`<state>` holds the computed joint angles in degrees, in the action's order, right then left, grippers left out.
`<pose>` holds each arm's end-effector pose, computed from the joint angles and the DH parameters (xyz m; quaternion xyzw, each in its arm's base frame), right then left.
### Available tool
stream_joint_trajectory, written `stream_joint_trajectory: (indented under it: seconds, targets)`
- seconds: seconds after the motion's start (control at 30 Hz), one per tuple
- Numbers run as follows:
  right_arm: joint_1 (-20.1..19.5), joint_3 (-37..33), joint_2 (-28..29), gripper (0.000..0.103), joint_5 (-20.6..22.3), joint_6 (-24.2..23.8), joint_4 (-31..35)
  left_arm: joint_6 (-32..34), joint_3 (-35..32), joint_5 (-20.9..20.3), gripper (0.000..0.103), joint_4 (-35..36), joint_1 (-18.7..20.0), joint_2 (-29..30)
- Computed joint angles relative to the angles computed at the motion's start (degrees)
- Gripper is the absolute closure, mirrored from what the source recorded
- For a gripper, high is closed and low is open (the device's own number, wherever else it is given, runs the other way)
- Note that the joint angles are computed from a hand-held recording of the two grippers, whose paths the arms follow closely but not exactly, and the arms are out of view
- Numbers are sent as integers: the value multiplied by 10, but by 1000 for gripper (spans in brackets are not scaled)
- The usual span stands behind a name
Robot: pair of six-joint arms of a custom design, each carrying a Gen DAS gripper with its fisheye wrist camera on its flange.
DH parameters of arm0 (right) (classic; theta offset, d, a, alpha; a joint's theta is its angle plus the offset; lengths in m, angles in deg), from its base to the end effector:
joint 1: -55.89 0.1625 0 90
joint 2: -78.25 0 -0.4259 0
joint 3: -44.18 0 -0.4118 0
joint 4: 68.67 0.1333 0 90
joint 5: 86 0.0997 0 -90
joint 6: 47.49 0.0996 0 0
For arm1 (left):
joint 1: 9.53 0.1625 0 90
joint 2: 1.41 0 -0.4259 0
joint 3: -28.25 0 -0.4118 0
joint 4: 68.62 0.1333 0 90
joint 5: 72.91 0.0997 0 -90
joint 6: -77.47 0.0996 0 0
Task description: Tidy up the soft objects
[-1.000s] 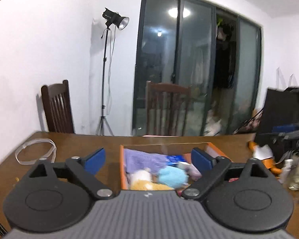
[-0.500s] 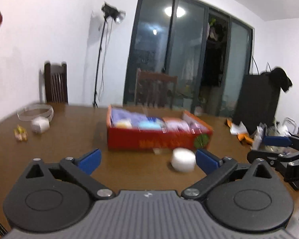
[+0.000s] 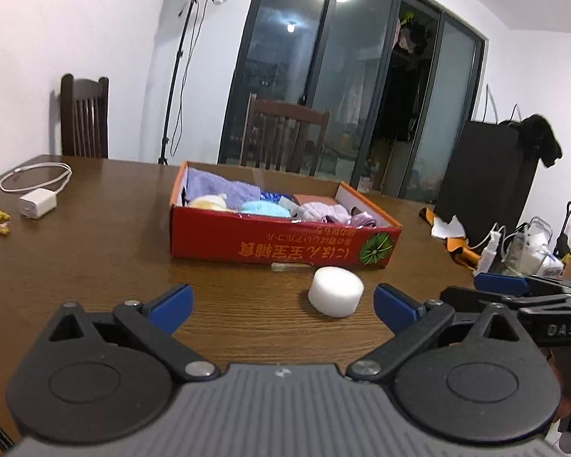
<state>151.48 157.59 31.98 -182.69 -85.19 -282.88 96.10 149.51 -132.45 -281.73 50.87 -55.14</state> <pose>0.1787 -0.5769 0.1207 0.2976 -0.8255 0.4441 0.1811 -0.1052 -0.5573 0.1591 0.2370 0.8291 -0.4700 0.1883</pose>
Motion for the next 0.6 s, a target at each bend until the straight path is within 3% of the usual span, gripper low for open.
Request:
stream_joint_trajectory:
  seconds: [0.07, 0.2, 0.37, 0.43, 0.47, 0.53, 0.6]
  targets:
    - [-5, -28, 11, 12, -4, 10, 31, -15, -29, -16, 1, 60, 12, 4]
    - [-19, -100, 32, 26, 12, 36, 133, -33, -107, -42, 32, 156, 34, 39]
    - [-32, -198, 67, 50, 28, 89, 253, -90, -224, -75, 47, 267, 65, 96]
    - [-37, -226, 80, 51, 35, 111, 277, -106, -254, -92, 59, 301, 75, 111]
    - [-38, -237, 85, 57, 35, 115, 287, -110, -263, -105, 62, 321, 80, 113]
    - [-41, -253, 93, 73, 37, 115, 312, -114, -266, -129, 66, 325, 89, 115]
    - [-46, -256, 100, 76, 48, 100, 311, -120, -268, -146, 68, 328, 95, 113]
